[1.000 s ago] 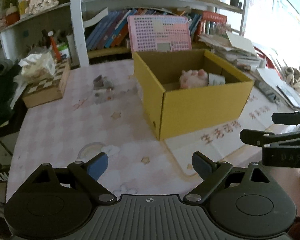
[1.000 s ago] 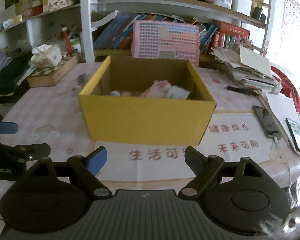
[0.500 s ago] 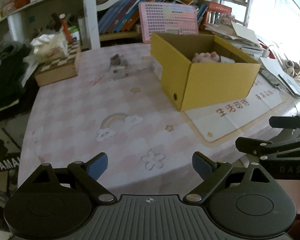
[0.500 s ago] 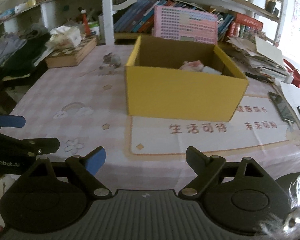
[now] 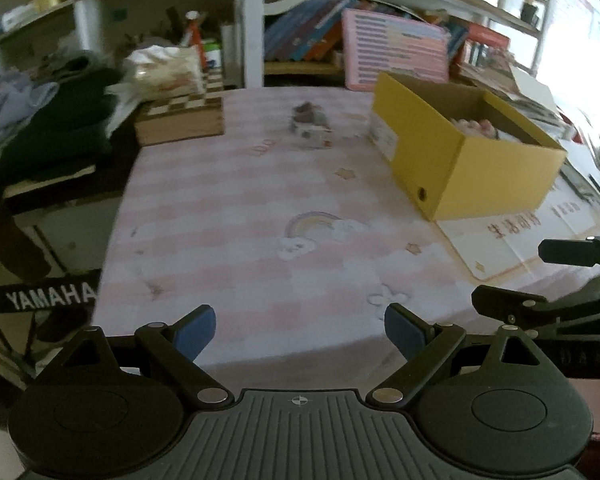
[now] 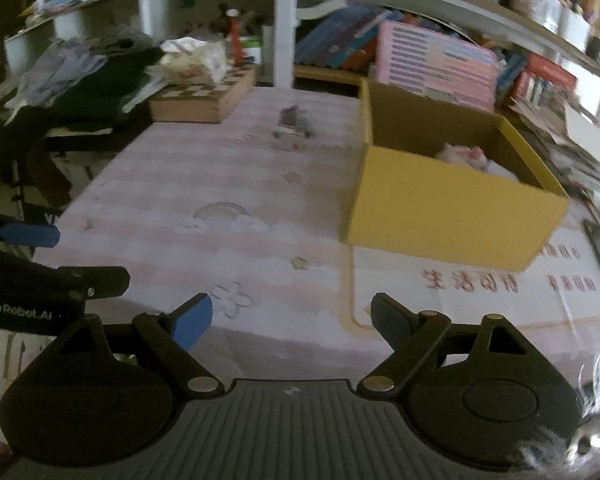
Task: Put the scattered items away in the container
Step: 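Move both grippers toward the grey toy car and small white box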
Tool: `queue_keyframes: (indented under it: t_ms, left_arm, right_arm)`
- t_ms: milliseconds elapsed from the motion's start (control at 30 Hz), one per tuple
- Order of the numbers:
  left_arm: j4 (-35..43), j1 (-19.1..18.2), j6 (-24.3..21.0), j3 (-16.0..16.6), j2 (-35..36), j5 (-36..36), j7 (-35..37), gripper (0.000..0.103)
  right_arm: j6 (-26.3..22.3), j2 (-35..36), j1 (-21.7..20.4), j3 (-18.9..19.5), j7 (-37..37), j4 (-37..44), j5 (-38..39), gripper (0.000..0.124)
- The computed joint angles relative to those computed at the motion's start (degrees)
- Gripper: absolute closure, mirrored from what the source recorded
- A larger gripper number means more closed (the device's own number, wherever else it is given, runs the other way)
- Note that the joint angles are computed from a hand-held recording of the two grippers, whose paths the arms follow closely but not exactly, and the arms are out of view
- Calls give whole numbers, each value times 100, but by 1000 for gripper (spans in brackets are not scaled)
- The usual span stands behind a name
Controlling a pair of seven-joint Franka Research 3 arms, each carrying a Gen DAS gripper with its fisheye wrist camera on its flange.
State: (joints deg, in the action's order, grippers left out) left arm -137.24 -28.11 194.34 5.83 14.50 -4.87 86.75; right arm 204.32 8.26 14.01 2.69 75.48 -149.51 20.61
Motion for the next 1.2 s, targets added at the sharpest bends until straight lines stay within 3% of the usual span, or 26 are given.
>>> queue_keyframes:
  t_ms: [267, 500, 667, 1067, 1200]
  left_arm:
    - [86, -38, 65, 166, 81, -238, 110, 10]
    - [370, 218, 30, 15, 300, -35, -67, 10]
    - [831, 133, -32, 148, 639, 154, -126, 10]
    - [2447, 277, -378, 206, 1766, 965, -815, 10]
    - [3074, 501, -553, 27, 2170, 1249, -1077, 10]
  right_arm:
    - [-34, 302, 217, -32, -436, 524, 224, 49]
    - [-172, 594, 72, 8, -424, 971, -89, 53]
    - [-280, 909, -110, 21, -369, 1487, -239, 57]
    - [-1368, 1870, -1050, 594, -142, 3439, -1030, 57]
    - [-1919, 2277, -996, 509, -342, 4253, -915, 57]
